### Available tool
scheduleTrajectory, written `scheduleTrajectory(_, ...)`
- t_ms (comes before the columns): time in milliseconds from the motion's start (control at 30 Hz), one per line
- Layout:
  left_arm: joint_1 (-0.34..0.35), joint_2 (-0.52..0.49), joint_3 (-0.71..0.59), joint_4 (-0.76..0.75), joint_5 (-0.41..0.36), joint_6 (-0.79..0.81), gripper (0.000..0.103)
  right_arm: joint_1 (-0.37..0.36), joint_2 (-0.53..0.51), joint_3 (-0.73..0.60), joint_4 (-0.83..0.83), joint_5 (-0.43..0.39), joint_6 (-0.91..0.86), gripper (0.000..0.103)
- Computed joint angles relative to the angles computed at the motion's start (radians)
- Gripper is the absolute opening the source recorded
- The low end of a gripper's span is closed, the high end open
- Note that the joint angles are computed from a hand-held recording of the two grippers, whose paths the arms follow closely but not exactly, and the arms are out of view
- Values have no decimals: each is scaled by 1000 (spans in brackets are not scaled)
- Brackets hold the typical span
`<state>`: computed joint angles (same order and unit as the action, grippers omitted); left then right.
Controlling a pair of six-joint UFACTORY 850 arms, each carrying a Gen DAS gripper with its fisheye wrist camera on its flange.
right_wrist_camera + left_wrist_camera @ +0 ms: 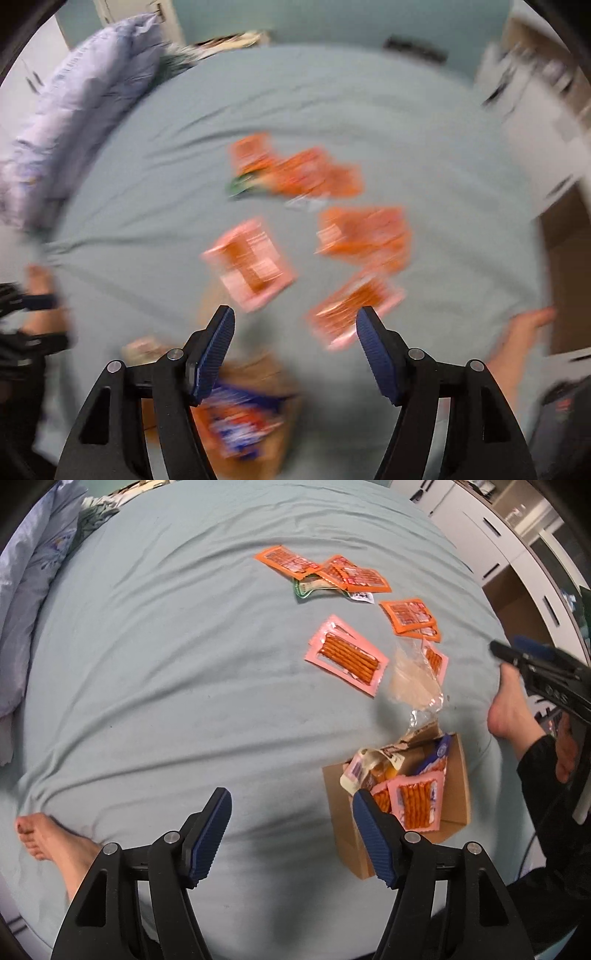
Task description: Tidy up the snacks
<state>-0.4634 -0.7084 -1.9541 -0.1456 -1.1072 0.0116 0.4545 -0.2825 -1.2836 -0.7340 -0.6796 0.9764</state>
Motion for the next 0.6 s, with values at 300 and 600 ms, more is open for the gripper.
scheduleTrajectory(300, 3, -63, -87, 2, -31, -50, 70, -79, -35, -41, 52, -160, 69, 67)
scheduleTrajectory(600, 11, -112, -146, 9, -47, -74, 80, -291, -144, -132, 635, -109, -249, 67)
